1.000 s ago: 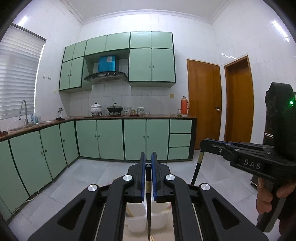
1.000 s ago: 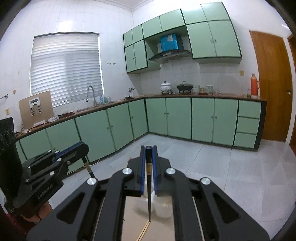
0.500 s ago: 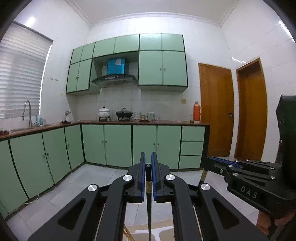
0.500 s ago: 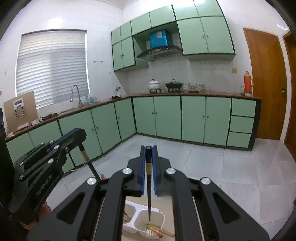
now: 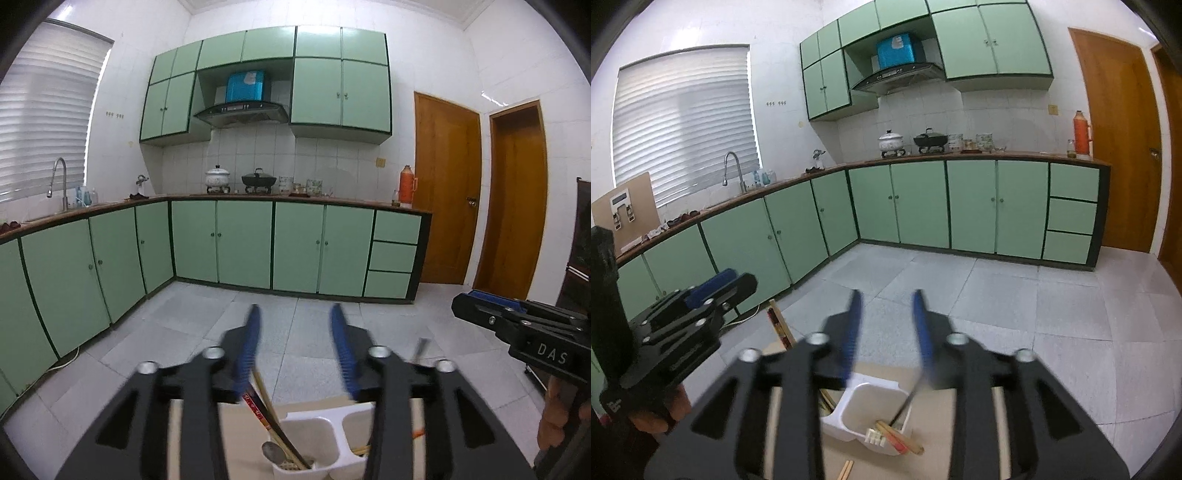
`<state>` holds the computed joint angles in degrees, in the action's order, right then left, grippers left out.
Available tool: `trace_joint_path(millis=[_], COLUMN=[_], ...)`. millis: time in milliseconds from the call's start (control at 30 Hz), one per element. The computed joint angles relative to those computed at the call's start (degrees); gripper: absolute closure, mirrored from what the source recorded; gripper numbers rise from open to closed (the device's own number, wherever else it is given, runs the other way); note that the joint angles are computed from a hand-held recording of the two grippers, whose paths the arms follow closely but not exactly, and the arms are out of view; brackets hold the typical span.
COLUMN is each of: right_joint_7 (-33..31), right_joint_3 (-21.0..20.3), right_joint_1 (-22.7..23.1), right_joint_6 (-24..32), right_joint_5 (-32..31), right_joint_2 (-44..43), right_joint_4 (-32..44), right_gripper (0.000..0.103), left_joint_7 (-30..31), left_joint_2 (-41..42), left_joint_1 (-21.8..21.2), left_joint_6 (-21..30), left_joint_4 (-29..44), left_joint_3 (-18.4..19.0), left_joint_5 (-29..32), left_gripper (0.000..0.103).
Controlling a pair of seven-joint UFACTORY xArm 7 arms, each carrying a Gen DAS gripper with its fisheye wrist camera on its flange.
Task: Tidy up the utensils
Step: 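Open both tools over the holder to release the chopsticks, then withdraw both open tools back over the two red-patterned chopsticks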
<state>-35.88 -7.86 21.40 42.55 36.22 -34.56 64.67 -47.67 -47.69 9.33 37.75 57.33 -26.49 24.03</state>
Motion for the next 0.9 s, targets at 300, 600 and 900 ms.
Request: trace_joint_path(millis=[300,600,900], right_joint_7=[0.8,5.1,8.4], right_joint_3=[-2.0,-4.1,-5.0], right_joint_1=[-1.9,-7.2,-12.5], right_joint_6=[0.9,7.7,18.1], right_joint_5=[-1.7,-9.1,-13.9], right_joint_2=[-12.2,-29.0,-42.6], right_joint_4=[-9.6,-24.0,-35.1], right_gripper=[0.033,0.01,0.009], left_joint_7=[0.5,-0.9,-7.2], left_joint_2=[-10.0,-20.2,-28.2], left_joint_1=[-3.8,-11.9,-19.5], left_joint_6=[5.0,16.6,27.9], left_joint_4=[-3.5,-10.4,-16.6], left_joint_3=[-1.3,-5.5,-11.4], left_joint_5=[-2.8,-10.6,-16.7], left_gripper=[0.036,0.022,0.018])
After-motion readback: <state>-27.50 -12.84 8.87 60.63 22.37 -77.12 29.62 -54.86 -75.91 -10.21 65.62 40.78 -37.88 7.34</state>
